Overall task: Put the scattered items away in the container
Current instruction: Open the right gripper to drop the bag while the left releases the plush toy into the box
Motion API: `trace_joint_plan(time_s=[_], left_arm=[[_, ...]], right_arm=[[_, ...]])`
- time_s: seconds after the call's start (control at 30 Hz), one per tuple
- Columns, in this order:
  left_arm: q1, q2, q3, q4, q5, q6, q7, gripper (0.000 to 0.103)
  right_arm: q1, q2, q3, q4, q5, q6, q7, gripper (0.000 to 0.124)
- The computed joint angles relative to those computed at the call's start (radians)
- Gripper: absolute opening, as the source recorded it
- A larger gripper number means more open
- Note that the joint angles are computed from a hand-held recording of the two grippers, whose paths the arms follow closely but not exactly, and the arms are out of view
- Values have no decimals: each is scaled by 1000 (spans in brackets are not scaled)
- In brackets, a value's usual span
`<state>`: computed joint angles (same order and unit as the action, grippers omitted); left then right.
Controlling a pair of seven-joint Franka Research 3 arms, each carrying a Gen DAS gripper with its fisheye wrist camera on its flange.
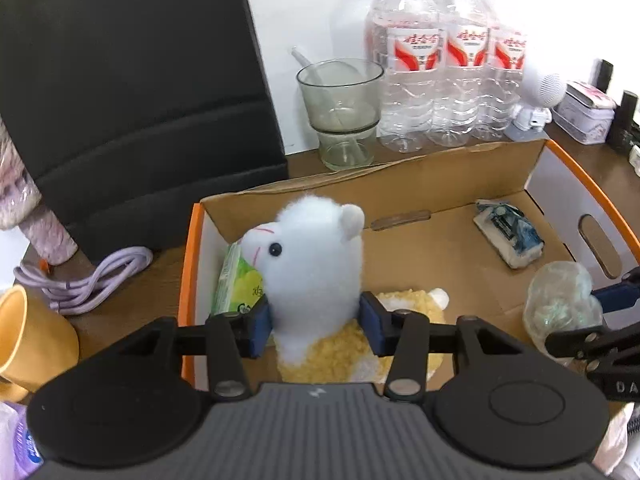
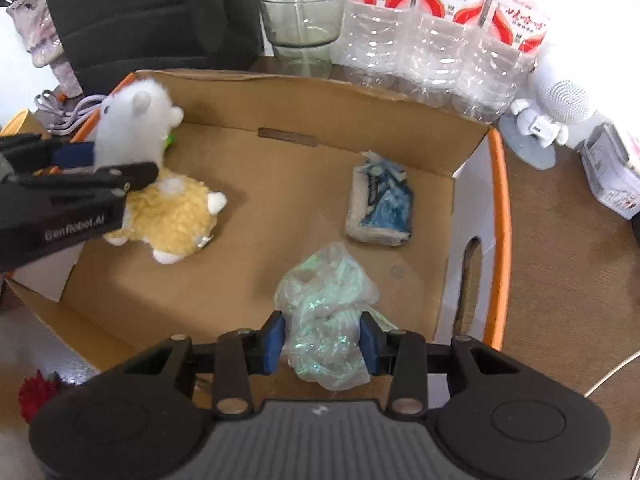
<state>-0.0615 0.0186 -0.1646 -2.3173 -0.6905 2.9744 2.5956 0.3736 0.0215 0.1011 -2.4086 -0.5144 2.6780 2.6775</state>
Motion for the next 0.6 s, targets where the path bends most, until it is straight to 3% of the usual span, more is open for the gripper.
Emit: trace_joint_plan(time_s=[0.1,0.23,0.33,0.4,0.47,0.6], left_arm=[[20,-8,18,42,20,-115,-50,38],[51,-69,67,66,69,-334,-74,37],[70,-95,107,100,101,-503,-104,37],[78,-99,118,121,127,-571,-100,38],[78,-93,107,113,196,-545,-128,40],[65,-32,75,80,331,-373,-252,48]], right_arm=[[-7,-2,-7,-11,27,31,-14,38],[-22,-60,0,-62,81,77,-88,38],[-35,-91,9,-75,162,64,-159,39],[-40,-100,15,-77,224,52,-218,41],[-43,-85,24,-57,249,14,-263,44],[-30,-14,34,8,174,-93,-207,57]])
